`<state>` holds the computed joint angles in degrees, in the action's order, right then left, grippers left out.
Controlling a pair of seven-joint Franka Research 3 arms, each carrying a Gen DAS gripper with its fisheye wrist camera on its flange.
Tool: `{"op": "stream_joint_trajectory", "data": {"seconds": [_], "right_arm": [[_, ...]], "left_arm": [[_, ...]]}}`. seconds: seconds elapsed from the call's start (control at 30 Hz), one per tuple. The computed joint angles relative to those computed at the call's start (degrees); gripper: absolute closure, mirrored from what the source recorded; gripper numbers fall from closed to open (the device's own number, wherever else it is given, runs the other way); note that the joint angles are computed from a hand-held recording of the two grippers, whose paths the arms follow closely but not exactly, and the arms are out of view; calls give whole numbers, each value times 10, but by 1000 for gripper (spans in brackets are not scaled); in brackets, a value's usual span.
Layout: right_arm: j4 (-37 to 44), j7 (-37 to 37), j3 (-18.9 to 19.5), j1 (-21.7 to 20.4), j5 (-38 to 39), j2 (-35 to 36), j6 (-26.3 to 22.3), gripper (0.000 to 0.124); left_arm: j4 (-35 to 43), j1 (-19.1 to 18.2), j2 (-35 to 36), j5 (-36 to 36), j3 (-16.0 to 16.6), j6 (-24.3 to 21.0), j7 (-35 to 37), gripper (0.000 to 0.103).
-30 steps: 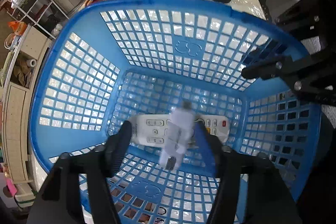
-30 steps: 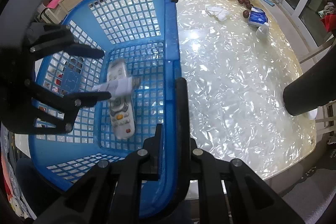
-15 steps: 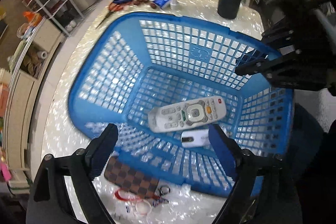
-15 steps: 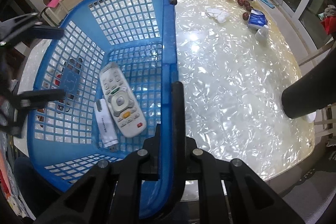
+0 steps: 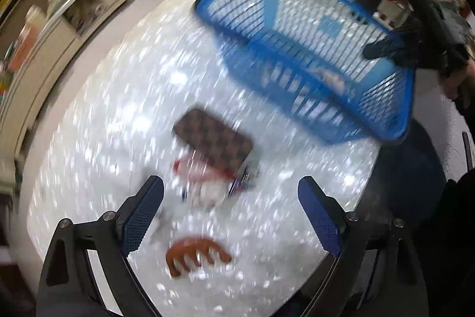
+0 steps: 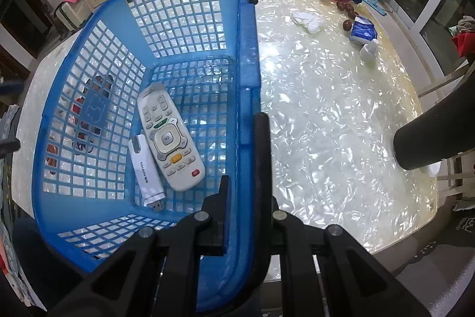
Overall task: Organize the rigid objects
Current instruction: 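Move the left gripper back over the brown wooden comb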
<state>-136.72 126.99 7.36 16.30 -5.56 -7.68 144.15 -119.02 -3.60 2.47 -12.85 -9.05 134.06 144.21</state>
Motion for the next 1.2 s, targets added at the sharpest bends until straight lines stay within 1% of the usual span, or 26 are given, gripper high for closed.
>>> {"op": "stream_joint_trajectory", "data": {"seconds": [0.07, 0.1, 0.27, 0.33, 0.37, 0.5, 0.6, 0.67, 0.7, 0.73, 0.8, 0.9, 1.07, 1.2], "right_arm": [[-1, 2, 1, 1, 1, -1, 1, 114], [-2, 1, 1, 1, 2, -2, 2, 114], [-3, -7, 1, 3, 7, -2, 5, 114], [-2, -7, 1, 3, 7, 0, 5, 114], [-1, -8, 1, 3, 7, 0, 6, 114], [-1, -11, 0, 3, 11, 2, 10, 114], [-2, -17, -2, 4, 15, 3, 13, 114], [-2, -18, -2, 3, 15, 4, 15, 114], [-3, -18, -2, 3, 15, 3, 16, 114], [-4, -19, -2, 3, 17, 3, 18, 114], [-7, -23, -3, 3, 22, 1, 21, 114], [-9, -29, -3, 3, 28, 0, 24, 114], [-12, -41, -5, 2, 38, -2, 29, 113], [-15, -47, -5, 1, 43, -3, 35, 112]], "left_arm": [[-9, 7, 2, 12, 8, 4, -33, 10], [-14, 12, 5, 20, 13, 7, -62, 10], [-34, 27, 11, 53, 22, 18, -167, 10], [-39, 30, 15, 77, 25, 21, -236, 10], [-42, 33, 17, 78, 25, 24, -254, 10], [-37, 41, 34, 84, 28, 26, -364, 10], [-25, 45, 55, 107, 31, 21, -455, 10], [-25, 51, 62, 94, 30, 33, -503, 10], [-24, 53, 65, 98, 30, 35, -521, 10], [-24, 53, 68, 106, 32, 39, -554, 10], [-22, 60, 75, 95, 33, 40, -597, 10], [-24, 72, 81, 65, 29, 39, -629, 10], [-39, 70, 81, 103, 35, 58, -710, 10], [-49, 73, 84, 105, 33, 60, -754, 10]]}}
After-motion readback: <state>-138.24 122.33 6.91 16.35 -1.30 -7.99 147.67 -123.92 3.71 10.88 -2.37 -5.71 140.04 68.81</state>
